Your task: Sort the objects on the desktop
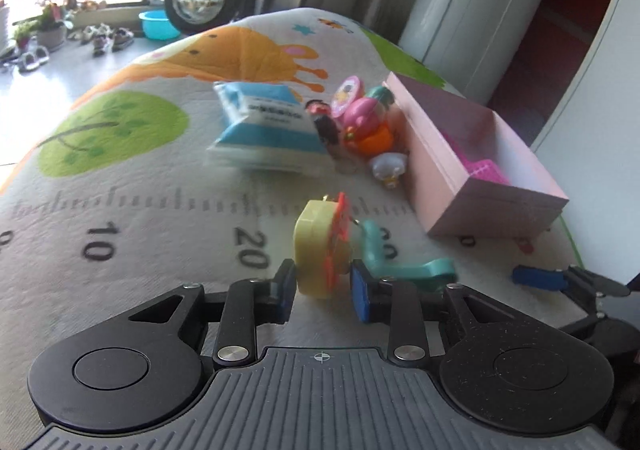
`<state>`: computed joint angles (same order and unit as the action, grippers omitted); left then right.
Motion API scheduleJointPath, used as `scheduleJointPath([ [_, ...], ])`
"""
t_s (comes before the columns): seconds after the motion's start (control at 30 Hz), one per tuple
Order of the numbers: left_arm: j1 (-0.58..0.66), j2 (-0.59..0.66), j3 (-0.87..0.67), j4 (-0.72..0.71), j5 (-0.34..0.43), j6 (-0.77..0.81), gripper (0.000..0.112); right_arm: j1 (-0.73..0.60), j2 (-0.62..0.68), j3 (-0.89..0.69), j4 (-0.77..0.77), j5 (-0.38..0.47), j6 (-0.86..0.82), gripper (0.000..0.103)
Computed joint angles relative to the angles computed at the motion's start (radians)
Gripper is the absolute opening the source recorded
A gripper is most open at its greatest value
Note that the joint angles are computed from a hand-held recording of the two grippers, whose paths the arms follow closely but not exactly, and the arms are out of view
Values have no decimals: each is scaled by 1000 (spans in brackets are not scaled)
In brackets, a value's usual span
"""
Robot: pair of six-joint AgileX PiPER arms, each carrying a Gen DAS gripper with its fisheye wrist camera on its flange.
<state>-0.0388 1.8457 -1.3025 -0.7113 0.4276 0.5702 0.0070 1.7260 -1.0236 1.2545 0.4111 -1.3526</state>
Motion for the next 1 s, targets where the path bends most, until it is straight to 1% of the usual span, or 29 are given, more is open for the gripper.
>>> scheduleJointPath([
  [0.07,-16,-46,72,173,-108,-134,38,16,3,-9,-44,-21,38,103],
  [0.1,-16,-61,104,250,-160,-189,43,26,0,-7,-58,-37,46,103],
  [0.13,-9,-67,114,287,-176,-219,46,39,-7,0,-60,-61,40,103],
  [0.17,2,-69,115,284,-172,-219,54,54,-19,10,-50,-83,11,103],
  [0.2,14,-71,116,241,-167,-179,59,67,-31,13,-53,-89,-17,103],
  [0.23,29,-73,123,172,-166,-104,61,79,-43,13,-60,-89,-46,103],
  [0.27,35,-74,130,141,-172,-64,67,92,-52,9,-76,-87,-58,103],
  [0.3,37,-76,141,112,-184,-24,71,105,-56,-11,-132,-75,-29,101],
  [0.33,36,-74,147,89,-193,7,72,121,-52,-43,-213,-54,29,97],
  [0.4,33,-67,148,33,-198,74,75,156,-19,-126,-375,-1,150,78],
  [0.43,31,-64,148,7,-200,102,76,172,-1,-155,-423,5,183,74],
  [0.47,30,-63,148,-20,-200,131,79,194,22,-183,-459,-1,201,68],
  [0.5,28,-62,149,-46,-199,161,81,212,44,-205,-492,-13,217,60],
  [0.53,29,-61,147,-64,-196,182,82,226,64,-225,-532,-20,244,54],
  [0.57,29,-61,146,-71,-192,192,84,240,90,-255,-602,-17,309,41],
  [0.6,29,-61,148,-83,-191,213,85,244,107,-276,-646,-10,360,35],
  [0.63,29,-62,147,-82,-189,219,86,240,119,-295,-666,9,399,33],
  [0.67,27,-63,148,-86,-189,232,87,228,122,-304,-669,34,424,29],
  [0.7,25,-62,148,-103,-189,260,88,212,116,-301,-666,55,440,27],
  [0.77,16,-59,144,-154,-188,338,91,176,86,-265,-637,73,434,27],
  [0.87,-10,-33,120,-253,-200,512,96,111,16,-167,-592,72,413,27],
  [0.9,-24,-14,97,-239,-208,532,96,90,0,-145,-579,80,409,27],
  [0.93,-39,5,75,-199,-223,512,96,66,-17,-122,-565,91,409,27],
  [1.0,-61,47,23,-79,-230,406,96,34,-42,-88,-545,106,415,27],
])
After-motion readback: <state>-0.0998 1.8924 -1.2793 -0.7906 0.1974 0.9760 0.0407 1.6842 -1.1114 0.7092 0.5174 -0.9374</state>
